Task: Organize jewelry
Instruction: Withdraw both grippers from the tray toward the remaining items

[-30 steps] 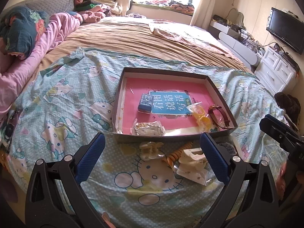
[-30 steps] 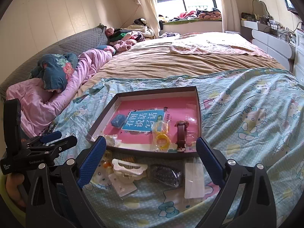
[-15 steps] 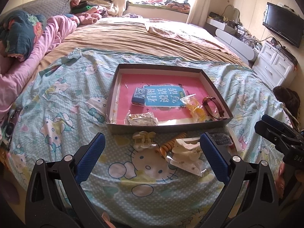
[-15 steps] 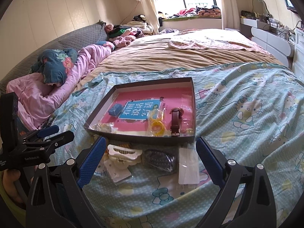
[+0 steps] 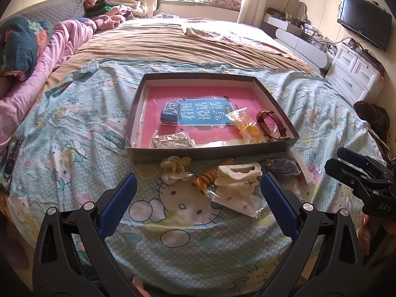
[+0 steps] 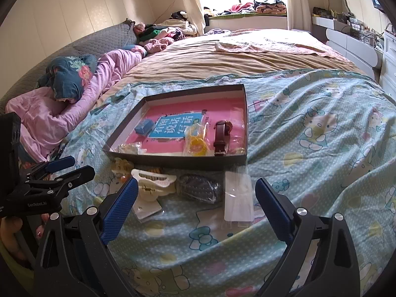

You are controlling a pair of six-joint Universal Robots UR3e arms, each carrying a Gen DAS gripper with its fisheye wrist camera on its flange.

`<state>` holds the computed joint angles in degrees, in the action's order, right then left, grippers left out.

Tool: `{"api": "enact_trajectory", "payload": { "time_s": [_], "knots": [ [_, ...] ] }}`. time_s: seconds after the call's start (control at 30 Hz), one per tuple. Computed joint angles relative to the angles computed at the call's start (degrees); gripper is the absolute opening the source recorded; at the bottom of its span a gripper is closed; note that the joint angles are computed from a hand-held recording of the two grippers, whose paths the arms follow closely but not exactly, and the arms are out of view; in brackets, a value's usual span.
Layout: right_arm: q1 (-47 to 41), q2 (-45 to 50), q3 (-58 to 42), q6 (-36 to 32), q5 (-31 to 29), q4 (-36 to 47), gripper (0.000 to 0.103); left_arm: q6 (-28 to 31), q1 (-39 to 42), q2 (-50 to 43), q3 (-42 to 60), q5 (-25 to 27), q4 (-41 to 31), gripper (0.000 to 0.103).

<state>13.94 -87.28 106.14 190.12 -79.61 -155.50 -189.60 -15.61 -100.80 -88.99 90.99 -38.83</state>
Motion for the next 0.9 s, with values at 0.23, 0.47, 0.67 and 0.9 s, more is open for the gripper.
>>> {"api": "enact_trajectory", "payload": {
  "time_s": [0.23,0.47,0.67,0.9],
  "knots": [
    [-0.6,-0.3,1.8,-0.3,0.4,-0.1,0.095,-0.1,-0.8,-0.7,-0.3,0.4,0.1,0.093],
    [-1.0,-0.3,3.0,-0.5,0.6,-0.3,0.095,-0.1,-1.4,-1.4,-0.7,0.1,0.1,0.093],
    [-1.8,-0.5,4.3,-0.9,0.7,-0.2,0.095,0.1,-1.8,-2.6,-1.0,-0.8,-0.2,0.093],
    [-3.2,-0.3,5.7,-1.2,0.7,0.0,0.095,0.5,-2.6,-4.6,-0.4,-2.5,-1.0,0.093]
  ]
}}
